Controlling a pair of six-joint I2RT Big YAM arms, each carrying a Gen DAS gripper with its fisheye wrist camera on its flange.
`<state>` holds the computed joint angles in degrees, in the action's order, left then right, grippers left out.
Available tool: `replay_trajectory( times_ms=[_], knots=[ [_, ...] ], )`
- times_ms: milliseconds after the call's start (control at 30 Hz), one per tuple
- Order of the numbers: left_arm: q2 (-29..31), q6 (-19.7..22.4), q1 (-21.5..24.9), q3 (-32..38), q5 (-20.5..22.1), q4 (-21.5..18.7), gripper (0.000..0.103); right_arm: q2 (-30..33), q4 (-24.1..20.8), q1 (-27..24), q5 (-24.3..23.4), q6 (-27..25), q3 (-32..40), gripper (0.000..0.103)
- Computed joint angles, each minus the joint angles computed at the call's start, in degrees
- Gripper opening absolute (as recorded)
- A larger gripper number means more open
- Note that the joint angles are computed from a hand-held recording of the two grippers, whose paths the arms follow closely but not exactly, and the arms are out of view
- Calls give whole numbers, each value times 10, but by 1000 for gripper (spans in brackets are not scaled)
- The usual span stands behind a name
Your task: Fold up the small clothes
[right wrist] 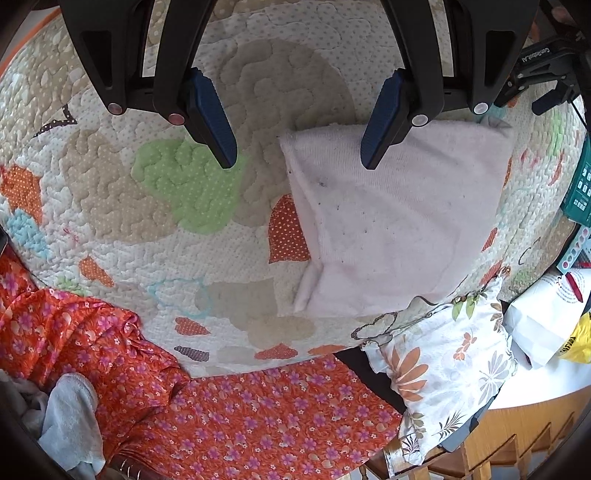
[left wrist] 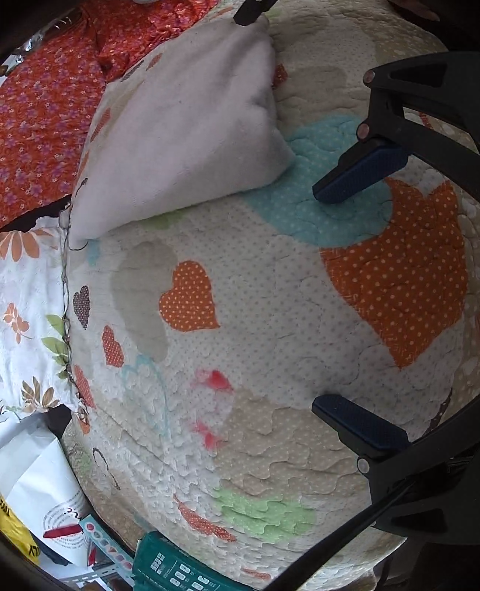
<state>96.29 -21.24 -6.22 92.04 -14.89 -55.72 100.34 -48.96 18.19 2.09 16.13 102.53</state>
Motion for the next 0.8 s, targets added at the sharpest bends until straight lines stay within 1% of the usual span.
replay_trajectory(
  times_ms=[167, 267, 333, 467, 533, 600, 700, 800],
  knots=[
    [-1, -11, 1, -6, 2, 9, 103, -4, 6, 8, 7, -12, -6, 74],
    [-3, -38, 3, -10, 4, 18, 103, -6, 12, 12, 14, -21, -9, 74],
    [2, -45, 1, -5, -4, 10, 103, -6, 14, 14, 16, -25, -9, 74],
    [5, -44, 2, 3, 2, -1, 103, -9, 18, 17, 19, -30, -15, 74],
    [10, -33, 4, 14, 9, -18, 103, -13, 26, 20, 24, -34, -20, 74],
    [10, -24, 6, 19, 15, -26, 103, -19, 37, 23, 32, -42, -28, 74],
    [3, -30, 5, 16, 5, -30, 103, -32, 58, 30, 45, -59, -42, 74],
    [-8, -38, 5, 8, -5, -24, 103, -41, 76, 40, 58, -80, -55, 74]
  ],
)
